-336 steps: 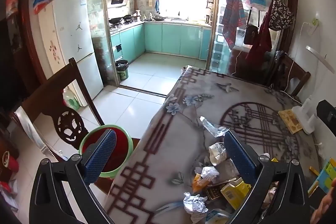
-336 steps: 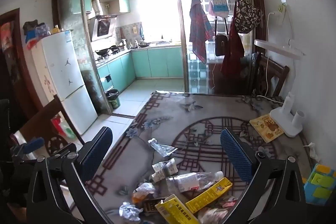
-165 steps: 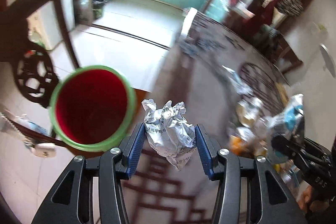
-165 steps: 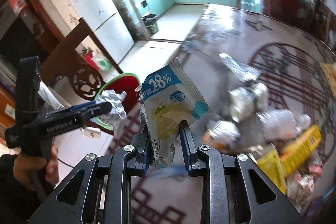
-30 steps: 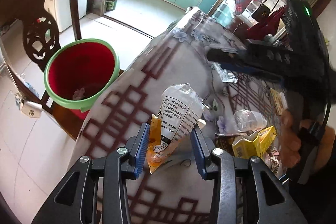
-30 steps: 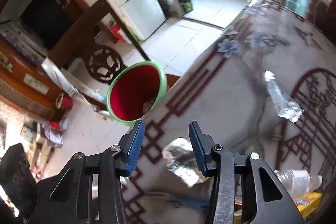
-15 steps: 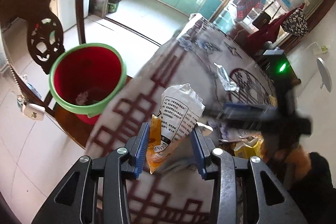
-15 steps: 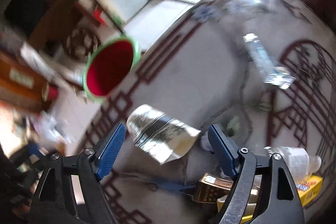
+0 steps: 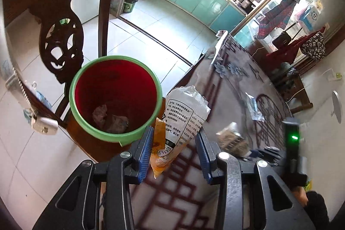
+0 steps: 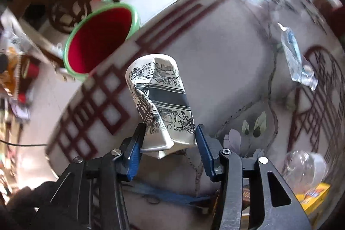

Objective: Collect trash
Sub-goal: 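Carry cup and wrapper over red bucket and open both tools, then grasp plastic water bottle with left tool while right tool grasps yellow tea carton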

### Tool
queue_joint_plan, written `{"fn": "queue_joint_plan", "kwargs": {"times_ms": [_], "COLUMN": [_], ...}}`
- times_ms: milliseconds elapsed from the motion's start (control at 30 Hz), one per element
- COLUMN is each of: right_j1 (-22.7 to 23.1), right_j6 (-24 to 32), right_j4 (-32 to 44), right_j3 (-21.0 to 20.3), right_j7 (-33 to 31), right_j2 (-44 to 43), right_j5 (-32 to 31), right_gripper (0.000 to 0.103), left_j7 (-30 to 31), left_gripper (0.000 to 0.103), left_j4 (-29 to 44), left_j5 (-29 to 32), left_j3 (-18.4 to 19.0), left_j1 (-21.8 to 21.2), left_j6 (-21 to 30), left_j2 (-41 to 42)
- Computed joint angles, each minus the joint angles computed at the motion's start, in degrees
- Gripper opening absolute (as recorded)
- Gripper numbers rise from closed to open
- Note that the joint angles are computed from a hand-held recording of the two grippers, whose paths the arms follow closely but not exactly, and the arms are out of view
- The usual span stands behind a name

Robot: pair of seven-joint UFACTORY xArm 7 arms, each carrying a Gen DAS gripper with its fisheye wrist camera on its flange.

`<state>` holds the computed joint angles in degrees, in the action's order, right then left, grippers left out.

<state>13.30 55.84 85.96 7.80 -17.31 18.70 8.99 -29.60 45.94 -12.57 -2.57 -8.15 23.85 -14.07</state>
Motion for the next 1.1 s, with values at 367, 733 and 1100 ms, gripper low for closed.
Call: {"fn": "queue_joint_plan", "kwargs": {"times_ms": [367, 733, 1100], "right_j1": [2.55, 9.55, 10.82], "right_j6": [-3.36, -0.88, -1.74], "right_j4": [4.63, 17.84, 20.32], "right_j3": [1.54, 3.22, 2.58], "right_j7": [7.98, 11.88, 15.94], "right_j2": [-0.95, 9.58, 10.98], "right_j5": [3.49, -0.22, 0.03], "right_gripper": [0.045, 0.046, 0.081], "left_j7": [14.59, 19.48, 15.99], "left_gripper": [0.037, 0.038, 0.068], "left_j4": [6.24, 8.52, 11.75], "left_j5": [-6.75, -7.8, -5.35], "left_j3": [4.75, 5.42, 4.63], "left_j1": [4.02, 9.85, 12.21], "left_j6": [2.76, 5.47, 5.04], "left_j2": [6.93, 11.65, 15.12]}}
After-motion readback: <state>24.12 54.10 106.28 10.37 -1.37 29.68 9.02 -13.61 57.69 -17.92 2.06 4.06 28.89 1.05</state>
